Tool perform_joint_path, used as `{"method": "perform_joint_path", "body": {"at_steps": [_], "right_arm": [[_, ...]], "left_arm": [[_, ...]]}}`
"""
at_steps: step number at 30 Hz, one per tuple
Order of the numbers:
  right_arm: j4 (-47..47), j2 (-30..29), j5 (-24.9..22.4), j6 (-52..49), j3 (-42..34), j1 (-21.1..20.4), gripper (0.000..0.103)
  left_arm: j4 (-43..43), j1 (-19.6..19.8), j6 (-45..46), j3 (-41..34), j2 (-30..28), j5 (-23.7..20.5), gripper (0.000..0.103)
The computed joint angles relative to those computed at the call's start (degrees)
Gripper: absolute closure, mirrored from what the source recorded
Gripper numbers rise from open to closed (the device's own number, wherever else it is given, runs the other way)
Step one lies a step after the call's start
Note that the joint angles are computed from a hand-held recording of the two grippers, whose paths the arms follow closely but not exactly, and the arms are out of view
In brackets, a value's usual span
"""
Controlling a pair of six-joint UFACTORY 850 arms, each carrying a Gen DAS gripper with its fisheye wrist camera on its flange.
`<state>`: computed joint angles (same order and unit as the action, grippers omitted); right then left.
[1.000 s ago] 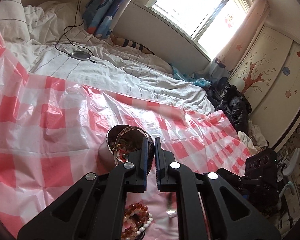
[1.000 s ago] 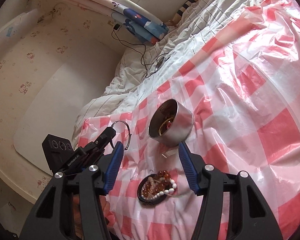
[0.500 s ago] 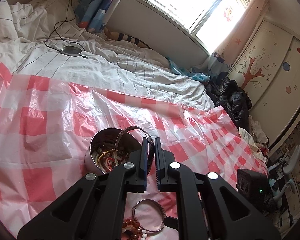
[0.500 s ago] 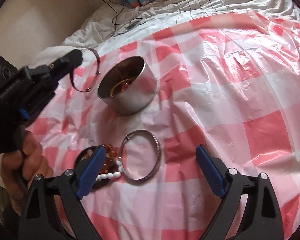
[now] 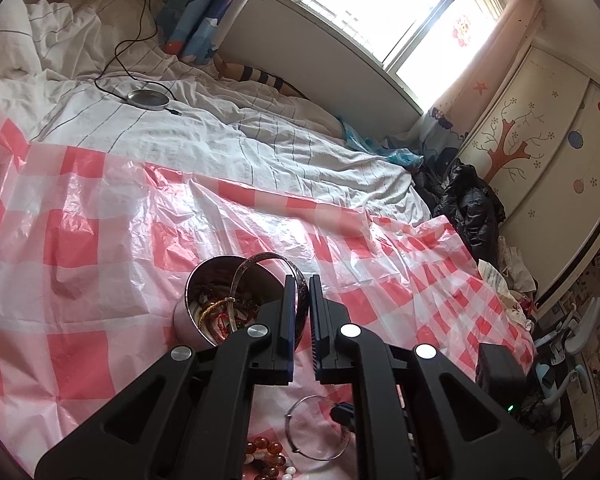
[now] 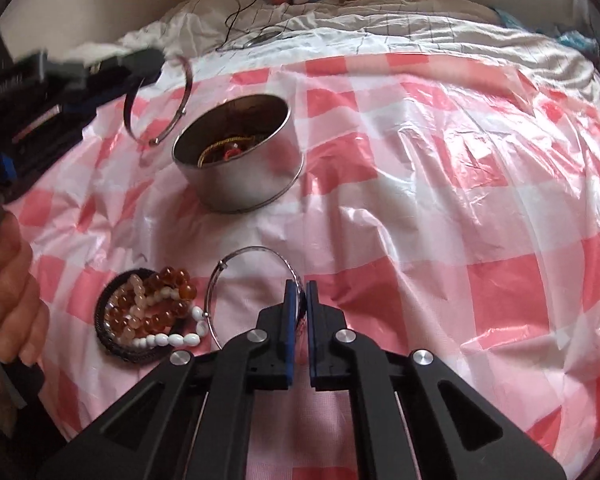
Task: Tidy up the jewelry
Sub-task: 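Carry the silver bangle to the tin rim with left while right grasps another bangle, then drop both silver bangles into the silver tin and open both grippers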
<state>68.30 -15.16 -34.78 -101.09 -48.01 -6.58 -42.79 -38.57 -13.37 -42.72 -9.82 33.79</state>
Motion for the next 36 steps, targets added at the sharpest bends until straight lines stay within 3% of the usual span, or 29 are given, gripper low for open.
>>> {"method": "perform_joint_path", "body": {"at_steps": [7, 11, 13, 15, 17, 20, 24, 26, 28, 31, 35, 36], "right_arm": [[3.4, -1.07, -12.16, 3.61, -3.17, -4.22, 0.098], [8.14, -0.29, -12.18, 2.87, -4.53, -3.37, 0.097], [9.21, -0.87, -10.94, 3.54, -5.92, -1.95, 0.097], [9.54, -1.08, -9.47, 3.62, -6.74, -0.45, 0.097], [10.16, -1.16, -7.09, 2.76, -7.09, 1.83, 0.097], [11.75, -1.15, -2.42, -0.37, -7.05, 5.83, 0.097], [15.16, -2.65, 7.49, -5.1, -6.9, 11.51, 0.095], [14.97, -3.89, 8.28, -4.98, -7.19, 11.46, 0.084], [18.09, -3.32, 7.25, -8.0, -6.03, 9.63, 0.063], [18.66, -1.83, 4.39, -8.06, -3.96, 5.71, 0.042], [15.72, 0.79, 2.25, -5.86, -0.83, 0.92, 0.034], [15.66, 1.6, 1.91, -6.24, 0.34, -0.38, 0.028]], "left_arm": [[0.9, 0.73, -0.74, -0.2, -0.49, -1.45, 0.097], [3.31, 2.53, -2.77, -1.95, -2.72, -5.36, 0.097], [10.65, 4.34, -10.9, -2.65, -4.02, -8.9, 0.092], [13.88, 5.32, -16.43, -2.69, -4.64, -10.8, 0.08], [13.3, 5.36, -18.36, -0.98, -3.56, -8.18, 0.07], [5.12, 4.3, -14.38, 2.51, -0.24, -2.12, 0.059], [-0.22, 4.11, -13.42, 5.01, 2.06, 0.68, 0.055], [-0.78, 4.4, -13.33, 5.22, 2.4, -0.15, 0.055], [-1.89, 4.3, -11.58, 5.01, 2.73, -1.03, 0.053], [-8.6, 2.91, -3.78, 4.07, 3.07, -1.71, 0.045], [-20.5, 0.18, 6.88, 2.86, 3.13, -3.05, 0.038], [-23.41, -0.7, 9.01, 2.74, 3.23, -3.33, 0.037]]}}
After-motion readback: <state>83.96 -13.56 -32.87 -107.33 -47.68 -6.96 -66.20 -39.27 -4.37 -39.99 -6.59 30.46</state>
